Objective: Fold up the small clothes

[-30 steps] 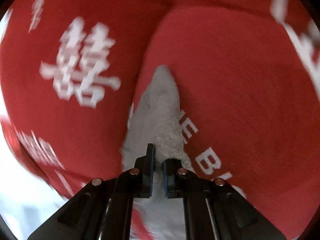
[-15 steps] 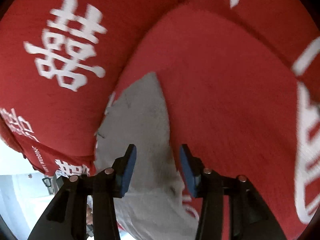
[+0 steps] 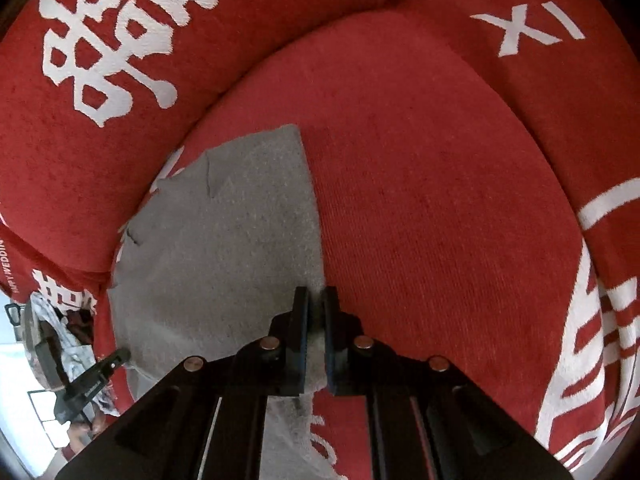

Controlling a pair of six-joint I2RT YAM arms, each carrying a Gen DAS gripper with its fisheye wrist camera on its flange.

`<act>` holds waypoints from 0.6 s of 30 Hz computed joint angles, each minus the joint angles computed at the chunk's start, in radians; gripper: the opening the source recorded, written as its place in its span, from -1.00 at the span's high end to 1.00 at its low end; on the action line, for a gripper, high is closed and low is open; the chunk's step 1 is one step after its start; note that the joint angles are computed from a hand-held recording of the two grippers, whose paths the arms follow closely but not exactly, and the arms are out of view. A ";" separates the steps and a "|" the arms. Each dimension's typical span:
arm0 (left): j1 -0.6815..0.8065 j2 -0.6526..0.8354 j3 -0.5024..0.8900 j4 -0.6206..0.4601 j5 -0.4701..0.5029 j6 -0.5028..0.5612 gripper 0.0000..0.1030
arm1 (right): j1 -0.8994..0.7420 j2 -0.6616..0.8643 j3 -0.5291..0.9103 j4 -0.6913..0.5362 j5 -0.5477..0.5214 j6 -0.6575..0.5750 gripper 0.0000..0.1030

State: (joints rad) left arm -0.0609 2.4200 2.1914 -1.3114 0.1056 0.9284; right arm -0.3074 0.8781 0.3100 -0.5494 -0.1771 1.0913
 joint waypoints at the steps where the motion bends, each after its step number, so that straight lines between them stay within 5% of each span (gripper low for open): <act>1: 0.008 0.009 0.027 -0.011 -0.006 -0.001 0.63 | 0.015 0.013 0.022 -0.025 0.019 0.016 0.85; 7: 0.007 0.017 0.117 -0.077 0.063 -0.027 0.63 | 0.257 -0.060 0.173 -0.269 0.224 0.196 0.71; 10: -0.033 -0.041 -0.009 -0.019 0.084 -0.016 0.63 | 0.372 -0.029 0.206 -0.210 0.237 0.246 0.71; 15: -0.082 -0.119 -0.273 0.185 0.010 -0.024 0.63 | 0.435 0.263 0.232 -0.050 0.168 0.239 0.71; 18: -0.064 -0.122 -0.268 0.183 0.030 0.020 0.46 | 0.448 0.278 0.200 -0.040 0.192 0.221 0.95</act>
State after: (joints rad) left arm -0.1244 2.2985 1.9232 -1.1281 0.1357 0.9481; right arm 0.1411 1.1563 0.5101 -0.5892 0.0145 1.3126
